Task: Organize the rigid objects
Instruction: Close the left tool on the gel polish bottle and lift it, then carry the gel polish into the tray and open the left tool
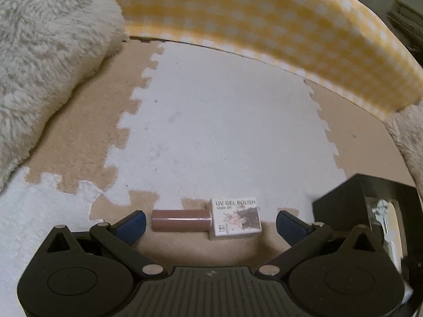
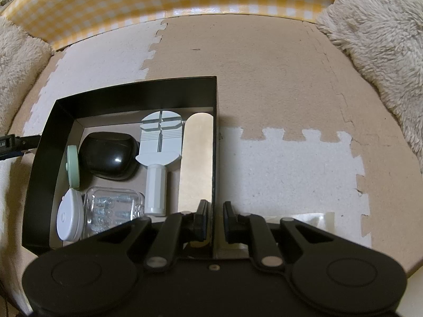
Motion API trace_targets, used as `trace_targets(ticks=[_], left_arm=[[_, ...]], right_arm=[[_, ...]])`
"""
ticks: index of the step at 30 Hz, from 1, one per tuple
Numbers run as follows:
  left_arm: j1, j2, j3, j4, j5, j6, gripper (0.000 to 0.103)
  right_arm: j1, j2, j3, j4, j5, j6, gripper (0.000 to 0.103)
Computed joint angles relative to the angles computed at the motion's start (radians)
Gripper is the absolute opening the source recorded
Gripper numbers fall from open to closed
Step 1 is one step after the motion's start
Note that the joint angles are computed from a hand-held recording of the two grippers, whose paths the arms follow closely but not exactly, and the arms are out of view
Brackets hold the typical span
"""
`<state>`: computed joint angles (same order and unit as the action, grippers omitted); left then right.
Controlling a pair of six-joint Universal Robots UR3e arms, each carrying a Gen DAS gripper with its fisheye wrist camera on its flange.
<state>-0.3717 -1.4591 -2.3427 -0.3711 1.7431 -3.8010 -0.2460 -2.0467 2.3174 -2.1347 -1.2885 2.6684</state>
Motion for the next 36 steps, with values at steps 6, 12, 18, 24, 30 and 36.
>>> trace_targets(ticks=[6,12,18,24,30,36], left_arm=[[-0.050,-0.043,0.055,-0.047,0.068,-0.037,0.096],[-0.052,-0.033,0.059,-0.063,0.092,-0.032,0.087],[-0.084,-0.023,0.078,-0.058,0.133,-0.013,0.087],[-0.134,-0.018,0.140,-0.015,0.129,-0.001,0.087],[-0.197,-0.054,0.220,0.033,0.064,-0.021,0.087],[-0.242,-0.111,0.297,0.058,-0.015,-0.100,0.087]], right_arm=[[0.000,0.000,0.000,0.000,0.000,0.000,0.014],[0.000,0.000,-0.001,0.000,0.000,0.000,0.014],[0.002,0.001,-0.002,0.001,0.000,0.002,0.013],[0.001,0.001,-0.002,0.001,0.000,0.002,0.013],[0.006,0.001,-0.003,0.000,-0.004,0.004,0.013],[0.017,0.005,-0.005,-0.006,-0.011,0.013,0.013]])
